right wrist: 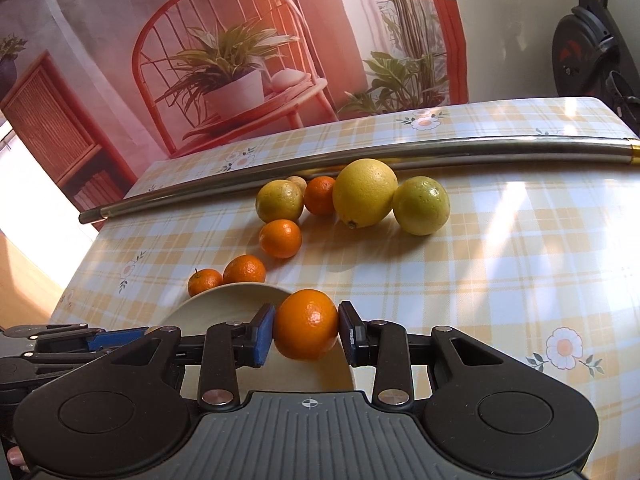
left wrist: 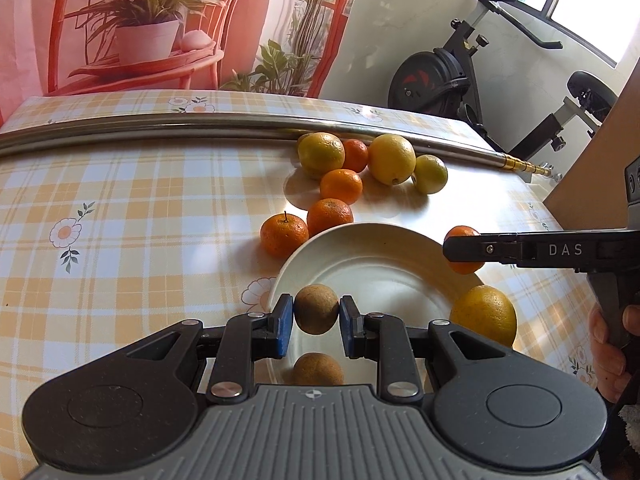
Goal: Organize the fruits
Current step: 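Carry the orange onto the white plate and open the right gripper while the left releases the kiwi there, then withdraw both grippers from the plate back toward the fruit cluster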
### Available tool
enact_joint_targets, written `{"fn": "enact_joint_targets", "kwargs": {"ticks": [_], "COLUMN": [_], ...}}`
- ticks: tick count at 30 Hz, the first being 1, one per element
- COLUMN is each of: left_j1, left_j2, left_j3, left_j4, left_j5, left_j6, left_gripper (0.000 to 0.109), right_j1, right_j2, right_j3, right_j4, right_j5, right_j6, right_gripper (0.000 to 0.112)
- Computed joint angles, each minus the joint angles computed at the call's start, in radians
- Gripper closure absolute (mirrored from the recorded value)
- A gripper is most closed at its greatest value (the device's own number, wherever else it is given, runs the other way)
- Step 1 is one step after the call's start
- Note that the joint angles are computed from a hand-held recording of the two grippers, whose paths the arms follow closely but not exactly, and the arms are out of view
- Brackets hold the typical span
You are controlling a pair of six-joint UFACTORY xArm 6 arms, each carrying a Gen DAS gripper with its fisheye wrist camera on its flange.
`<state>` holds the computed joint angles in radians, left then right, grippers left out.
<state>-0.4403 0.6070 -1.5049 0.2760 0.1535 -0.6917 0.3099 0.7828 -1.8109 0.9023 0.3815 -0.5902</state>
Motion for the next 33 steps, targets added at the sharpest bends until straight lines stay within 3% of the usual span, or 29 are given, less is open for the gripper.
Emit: {"fn": "enact_joint_targets", "kwargs": {"ticks": [7,15,27,33], "left_j1": [-0.009,-0.010,-0.013,0.007], "left_j2": [0.008,0.008,0.004,-0.029], "left_j3": [-0.012,-0.025,-0.028,-0.003], "left_j4": [0.041,0.112,0.141,0.180], "left_j5": [0.044,0.077,0.096,0.055], "left_j6": [-0.021,-0.061,-0.085,-0.142], "left_gripper": [0.082,0.082,0.082,0.081], "right_j1": [0.032,0.037,0.034,0.028], "right_j2": [-0.031,-0.011,-0.019,-0.046], "right_j3": [0.066,0.051,0.067,0.095], "right_j4": [-0.112,-0.233,-0.251,-0.138], "right_j5": [-0.031,-0.014,-0.032,-0.050], "right_j6": [0.002,0.104,0.125,0.056], "right_gripper": [0.081,0.082,0.080,0.080]}}
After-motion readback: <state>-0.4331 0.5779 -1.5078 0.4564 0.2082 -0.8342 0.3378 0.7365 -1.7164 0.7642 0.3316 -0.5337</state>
